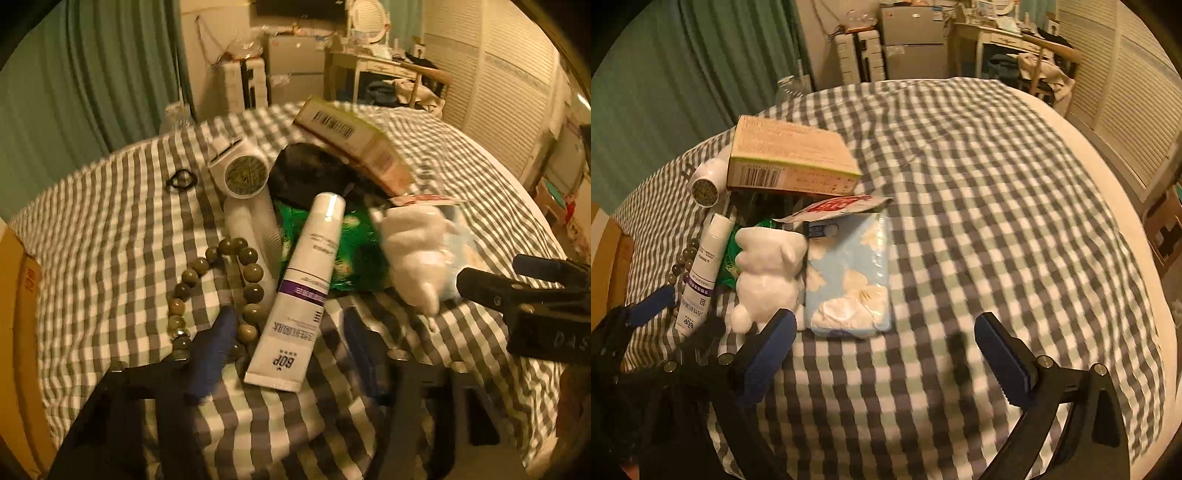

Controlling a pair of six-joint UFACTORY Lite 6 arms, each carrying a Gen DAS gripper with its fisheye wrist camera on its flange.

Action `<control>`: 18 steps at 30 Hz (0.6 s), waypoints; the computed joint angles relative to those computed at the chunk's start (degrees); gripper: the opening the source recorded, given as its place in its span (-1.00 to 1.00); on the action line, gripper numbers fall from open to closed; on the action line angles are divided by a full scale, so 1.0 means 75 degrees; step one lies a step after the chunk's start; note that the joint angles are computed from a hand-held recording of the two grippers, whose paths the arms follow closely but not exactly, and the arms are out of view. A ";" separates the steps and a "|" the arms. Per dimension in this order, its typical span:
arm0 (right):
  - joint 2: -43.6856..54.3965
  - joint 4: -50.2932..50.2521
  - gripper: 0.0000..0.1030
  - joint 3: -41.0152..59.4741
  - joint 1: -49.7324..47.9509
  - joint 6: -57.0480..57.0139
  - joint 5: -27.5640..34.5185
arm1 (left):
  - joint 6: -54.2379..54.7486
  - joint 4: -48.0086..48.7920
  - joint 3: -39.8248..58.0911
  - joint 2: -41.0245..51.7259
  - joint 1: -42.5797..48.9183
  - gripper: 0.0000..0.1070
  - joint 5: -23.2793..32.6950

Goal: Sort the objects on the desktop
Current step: 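Grasp the white tube with left tool while right grasps tissue pack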

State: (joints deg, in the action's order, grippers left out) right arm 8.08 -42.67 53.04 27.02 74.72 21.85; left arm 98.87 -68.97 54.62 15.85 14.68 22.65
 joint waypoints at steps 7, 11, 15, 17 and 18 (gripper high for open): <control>0.1321 0.0319 0.54 0.1089 -0.0118 -0.0698 0.0087 | -0.0056 -0.0009 0.0385 0.0535 -0.0058 -0.21 -0.0004; 0.1142 -0.0301 0.00 0.0873 -0.0021 -0.0128 0.0205 | -0.0764 0.0749 0.0690 0.0614 0.0164 -0.48 0.0408; 0.0526 -0.0280 0.00 0.0339 0.0096 0.0274 0.0294 | -0.1222 0.1250 0.0791 0.0300 0.0610 -0.54 0.1003; -0.0011 -0.0347 0.00 0.0021 0.0314 0.0569 0.0524 | -0.1384 0.1454 0.0805 0.0039 0.0912 -0.74 0.1478; -0.0172 -0.0313 0.00 -0.0057 0.0354 0.0614 0.0537 | -0.1555 0.1603 0.0842 -0.0107 0.1104 -0.74 0.1760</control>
